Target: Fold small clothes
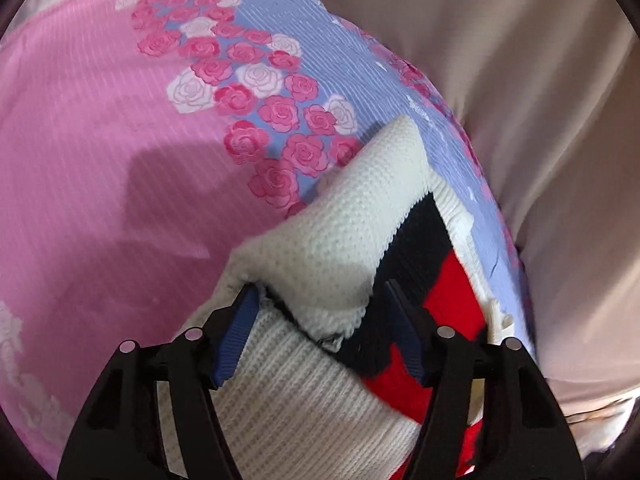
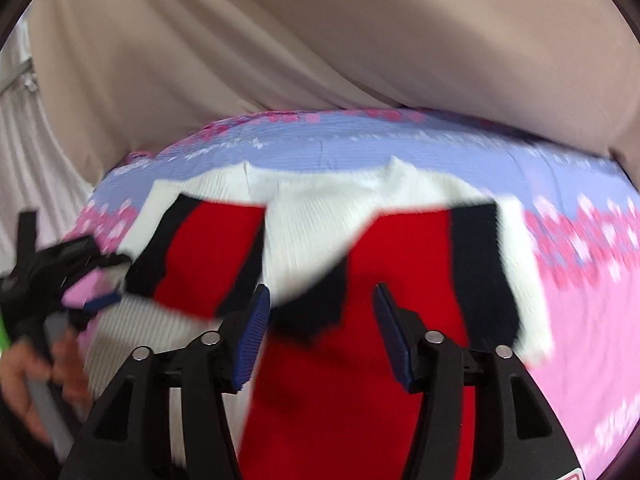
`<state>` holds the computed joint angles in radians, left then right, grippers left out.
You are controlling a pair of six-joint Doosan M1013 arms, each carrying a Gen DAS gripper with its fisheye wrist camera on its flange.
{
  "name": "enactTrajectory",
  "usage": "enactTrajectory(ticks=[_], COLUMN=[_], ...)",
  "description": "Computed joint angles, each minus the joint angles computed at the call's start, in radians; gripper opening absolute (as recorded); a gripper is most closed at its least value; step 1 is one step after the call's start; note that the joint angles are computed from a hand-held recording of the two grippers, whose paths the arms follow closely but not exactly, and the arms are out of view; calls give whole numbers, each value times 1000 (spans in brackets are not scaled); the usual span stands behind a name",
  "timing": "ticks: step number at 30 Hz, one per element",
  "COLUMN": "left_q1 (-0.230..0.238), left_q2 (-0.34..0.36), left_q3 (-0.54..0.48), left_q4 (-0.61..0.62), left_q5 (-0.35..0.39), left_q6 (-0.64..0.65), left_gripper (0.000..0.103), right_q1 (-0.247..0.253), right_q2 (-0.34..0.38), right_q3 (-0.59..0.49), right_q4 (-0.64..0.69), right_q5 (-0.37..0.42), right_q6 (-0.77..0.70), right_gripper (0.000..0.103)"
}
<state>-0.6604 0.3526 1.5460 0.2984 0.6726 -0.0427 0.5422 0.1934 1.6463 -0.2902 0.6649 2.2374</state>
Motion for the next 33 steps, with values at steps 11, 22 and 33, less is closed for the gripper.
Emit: enactTrajectory(ticks=[11, 22, 33], left_q1=[9, -13, -25], left_q2=[-2, 18, 10], left_q3=[7, -19, -18], left_q4=[-43, -33, 99], left_q5=[-9, 24, 32], left_q6=[119, 54, -8], left_gripper=[42, 46, 9], right_q1=[-52, -86, -110], right_q2=[-14, -17, -77], right_q3=[31, 81, 133], right_q4=[-13, 13, -33], right_q5=[-107, -45, -187], right_q6=[260, 299, 289], right_gripper=[16, 56, 7])
